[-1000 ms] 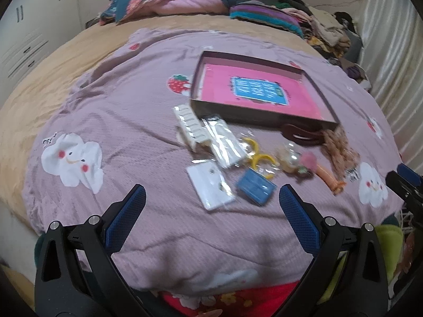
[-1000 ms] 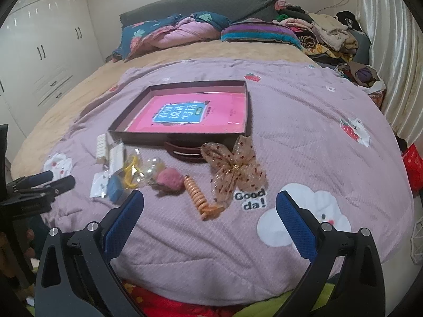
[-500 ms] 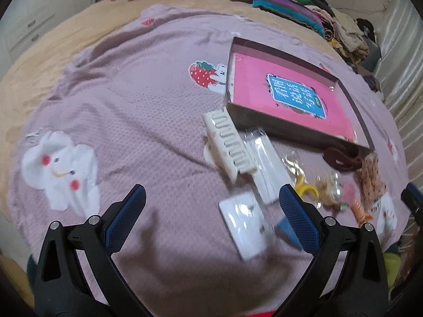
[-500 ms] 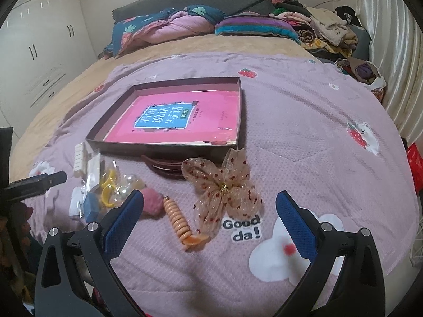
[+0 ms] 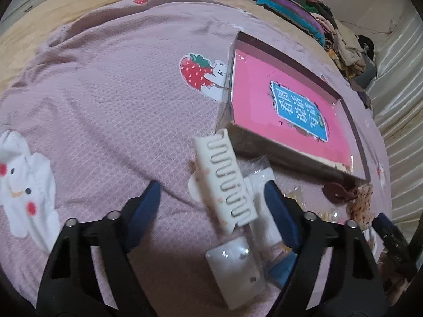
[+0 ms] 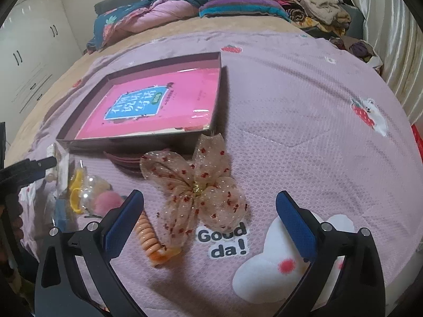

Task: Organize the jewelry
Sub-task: 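Grasp the white claw clip with the left tool while the right tool grasps the sheer bow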

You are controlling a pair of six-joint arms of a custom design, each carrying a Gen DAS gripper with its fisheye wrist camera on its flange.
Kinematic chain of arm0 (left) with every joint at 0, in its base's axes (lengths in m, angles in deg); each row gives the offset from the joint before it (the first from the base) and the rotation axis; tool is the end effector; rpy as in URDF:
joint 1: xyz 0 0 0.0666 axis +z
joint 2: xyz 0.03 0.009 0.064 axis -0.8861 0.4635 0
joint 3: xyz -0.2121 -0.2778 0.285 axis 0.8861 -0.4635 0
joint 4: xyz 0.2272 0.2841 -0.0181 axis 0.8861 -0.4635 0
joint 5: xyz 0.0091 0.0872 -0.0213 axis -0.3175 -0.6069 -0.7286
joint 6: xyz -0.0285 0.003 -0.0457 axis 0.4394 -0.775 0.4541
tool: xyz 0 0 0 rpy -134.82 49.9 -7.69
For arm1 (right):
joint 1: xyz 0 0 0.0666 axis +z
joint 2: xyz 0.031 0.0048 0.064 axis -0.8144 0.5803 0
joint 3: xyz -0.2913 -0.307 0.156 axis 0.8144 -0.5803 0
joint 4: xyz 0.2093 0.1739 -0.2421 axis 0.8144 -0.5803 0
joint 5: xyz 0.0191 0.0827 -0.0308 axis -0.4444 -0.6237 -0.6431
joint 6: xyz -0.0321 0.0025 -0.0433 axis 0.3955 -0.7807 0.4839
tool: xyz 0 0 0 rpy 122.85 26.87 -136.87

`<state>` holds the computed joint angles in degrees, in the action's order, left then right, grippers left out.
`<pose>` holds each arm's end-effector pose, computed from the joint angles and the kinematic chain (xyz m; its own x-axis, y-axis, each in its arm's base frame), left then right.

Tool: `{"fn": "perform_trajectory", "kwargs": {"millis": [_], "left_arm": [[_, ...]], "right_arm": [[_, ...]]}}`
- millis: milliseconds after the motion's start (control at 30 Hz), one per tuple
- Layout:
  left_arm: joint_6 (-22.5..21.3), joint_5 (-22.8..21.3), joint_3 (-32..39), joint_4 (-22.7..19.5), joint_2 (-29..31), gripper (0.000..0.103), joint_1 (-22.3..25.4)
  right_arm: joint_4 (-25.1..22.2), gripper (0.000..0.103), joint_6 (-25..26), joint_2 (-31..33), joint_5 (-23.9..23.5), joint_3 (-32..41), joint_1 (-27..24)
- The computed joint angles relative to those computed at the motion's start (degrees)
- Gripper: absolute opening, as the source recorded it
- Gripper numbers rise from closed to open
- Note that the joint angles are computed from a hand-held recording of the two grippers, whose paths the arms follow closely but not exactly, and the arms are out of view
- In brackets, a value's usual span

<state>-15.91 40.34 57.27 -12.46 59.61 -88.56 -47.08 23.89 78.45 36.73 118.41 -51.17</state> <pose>0.4571 -0.2196 0.4465 -0.7719 -0.4665 -0.4319 -0.3467 0.8783 -0.3291 0.5053 0.0379 0.4645 -0.8053 -0.1773 -0.5657 -0.2992 0.9453 0.1298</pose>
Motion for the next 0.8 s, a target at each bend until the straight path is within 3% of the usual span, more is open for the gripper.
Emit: {"fn": "perform_trajectory", "kwargs": {"millis": [367, 500, 567, 700, 800], "left_arm": [[0.19, 3.37, -1.41, 4.51, -0.37, 0.026, 1.71], [-0.49, 3.43, -1.65, 4.67, -0.75, 0.024, 1.69], [-0.40, 3.67, -2.31, 5.33, -1.28, 0.023, 1.62], [-1.14, 3.56, -2.49, 4.88, -1.94, 0.023, 1.73], [-1.06, 3.42, -2.48, 4.61, -2.44, 0.021, 1.85]], "right_arm": [[-0.70, 0.099, 0.72, 2.70, 0.88, 0.80, -0.23], [-0.42, 0.095, 1.81, 3.15, 0.84, 0.72, -0.19], [-0.56, 0.083, 2.76, 3.28, 0.77, 0.61, -0.18], [0.03, 0.072, 3.71, 3.42, -0.27, 0.09, -0.35], [0.80, 0.050, 4.63, 3.19, -1.37, -0.50, -0.54]]}}
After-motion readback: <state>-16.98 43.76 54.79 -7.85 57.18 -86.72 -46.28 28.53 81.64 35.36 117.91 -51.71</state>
